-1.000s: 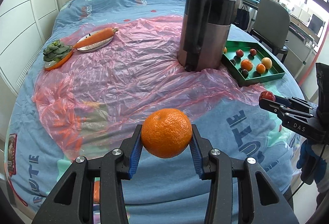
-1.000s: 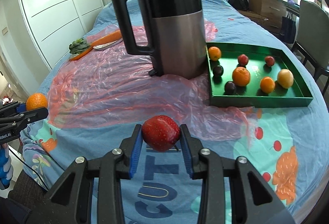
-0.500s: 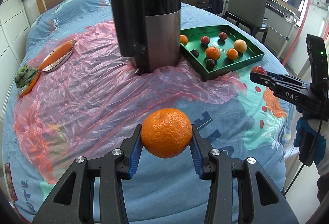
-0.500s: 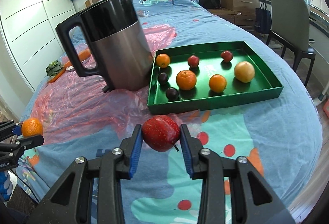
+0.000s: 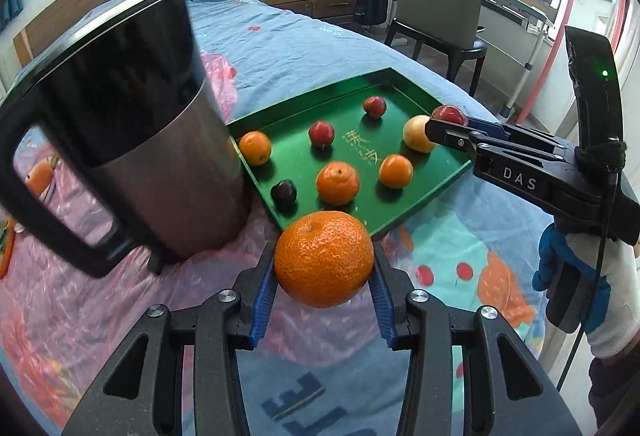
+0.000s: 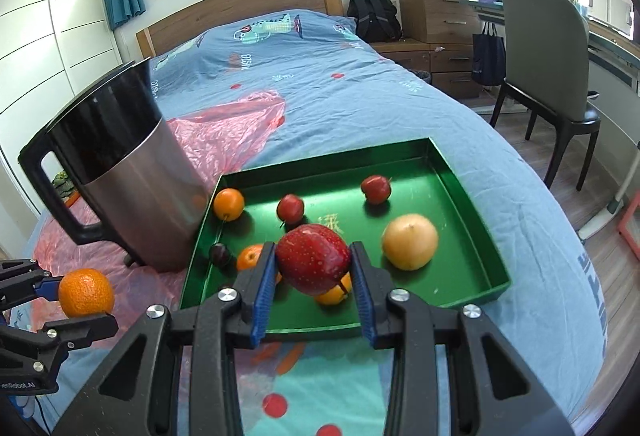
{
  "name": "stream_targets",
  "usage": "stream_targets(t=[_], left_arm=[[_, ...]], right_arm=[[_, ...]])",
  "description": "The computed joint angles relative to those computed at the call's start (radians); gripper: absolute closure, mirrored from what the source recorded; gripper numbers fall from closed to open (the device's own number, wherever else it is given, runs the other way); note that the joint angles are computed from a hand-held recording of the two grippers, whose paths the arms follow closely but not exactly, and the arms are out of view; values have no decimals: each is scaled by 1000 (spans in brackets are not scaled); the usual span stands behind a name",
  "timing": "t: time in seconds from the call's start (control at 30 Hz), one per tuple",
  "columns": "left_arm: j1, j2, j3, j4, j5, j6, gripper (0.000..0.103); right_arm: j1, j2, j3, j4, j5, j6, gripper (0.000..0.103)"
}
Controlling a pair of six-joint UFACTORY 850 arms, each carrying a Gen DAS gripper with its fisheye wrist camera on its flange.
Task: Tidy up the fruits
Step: 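Lower both fruits into the tray and open both grippers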
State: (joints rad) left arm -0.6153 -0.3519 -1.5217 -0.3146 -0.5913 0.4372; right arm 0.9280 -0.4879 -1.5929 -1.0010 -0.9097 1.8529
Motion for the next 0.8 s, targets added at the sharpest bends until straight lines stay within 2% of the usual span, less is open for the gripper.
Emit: stream_targets(t=[0.37,0.57,0.8], left_arm=[[-67,-314,-389,78,-87,-83,65],[-82,-412,-499,101,-124,-110,65],[-86,-480,-569,117,-164,-126,65]], right_arm=[[-151,4,54,17,73,-84,71],[-206,-24,67,64,123,-127,71],[-234,-67,36,147,136,-222,71]])
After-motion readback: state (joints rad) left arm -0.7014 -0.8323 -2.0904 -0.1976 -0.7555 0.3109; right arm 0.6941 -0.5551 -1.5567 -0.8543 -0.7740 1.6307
